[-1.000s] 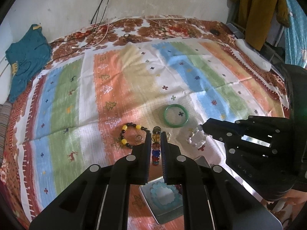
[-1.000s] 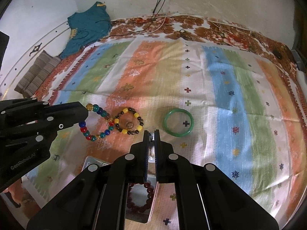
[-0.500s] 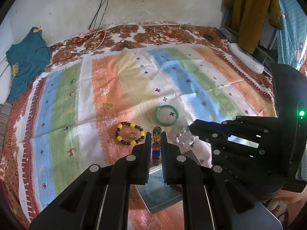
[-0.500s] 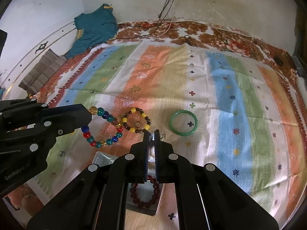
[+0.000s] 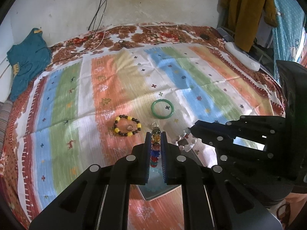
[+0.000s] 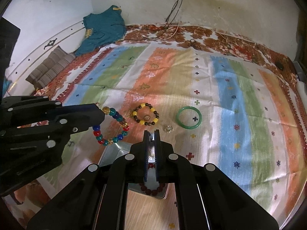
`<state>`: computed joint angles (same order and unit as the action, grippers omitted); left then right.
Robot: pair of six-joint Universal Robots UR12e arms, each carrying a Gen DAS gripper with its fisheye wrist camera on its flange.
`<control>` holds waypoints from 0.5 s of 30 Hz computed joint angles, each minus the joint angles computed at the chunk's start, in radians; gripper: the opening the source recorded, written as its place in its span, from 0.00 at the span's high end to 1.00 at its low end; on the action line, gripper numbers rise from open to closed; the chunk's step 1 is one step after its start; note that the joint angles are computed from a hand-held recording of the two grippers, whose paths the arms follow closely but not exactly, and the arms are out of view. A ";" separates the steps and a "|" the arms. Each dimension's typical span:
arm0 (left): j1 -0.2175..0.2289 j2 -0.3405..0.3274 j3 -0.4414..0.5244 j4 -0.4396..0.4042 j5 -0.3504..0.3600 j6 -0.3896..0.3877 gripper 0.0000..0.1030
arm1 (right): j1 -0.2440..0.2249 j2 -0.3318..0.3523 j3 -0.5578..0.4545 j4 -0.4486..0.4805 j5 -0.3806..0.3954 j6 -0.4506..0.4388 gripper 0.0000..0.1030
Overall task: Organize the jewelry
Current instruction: 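Carry multicolour bracelet into tin box with left gripper while right drops shell bracelet in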
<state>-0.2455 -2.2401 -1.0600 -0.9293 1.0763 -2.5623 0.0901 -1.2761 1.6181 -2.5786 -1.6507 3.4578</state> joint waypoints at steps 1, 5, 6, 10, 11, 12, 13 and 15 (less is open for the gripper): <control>0.000 -0.001 0.001 0.000 0.000 0.001 0.91 | 0.002 -0.002 0.003 0.001 -0.001 0.000 0.94; 0.006 0.013 -0.023 0.008 -0.010 -0.005 0.91 | 0.005 -0.009 0.015 0.000 0.003 0.003 0.94; 0.008 0.016 -0.028 0.008 -0.012 -0.007 0.91 | 0.006 -0.011 0.019 0.000 0.005 0.004 0.94; 0.009 0.021 -0.040 0.026 0.001 -0.031 0.90 | 0.005 -0.014 0.021 0.024 -0.009 0.024 0.94; 0.010 0.020 -0.039 0.035 0.008 -0.043 0.90 | 0.004 -0.013 0.020 0.032 -0.018 0.030 0.94; 0.010 0.019 -0.038 0.040 0.012 -0.049 0.89 | 0.003 -0.012 0.019 0.040 -0.028 0.035 0.93; 0.010 0.015 -0.035 0.049 0.024 -0.062 0.89 | 0.001 -0.011 0.017 0.056 -0.038 0.043 0.92; 0.011 0.007 -0.023 0.044 0.037 -0.077 0.86 | -0.004 -0.009 0.014 0.077 -0.042 0.051 0.77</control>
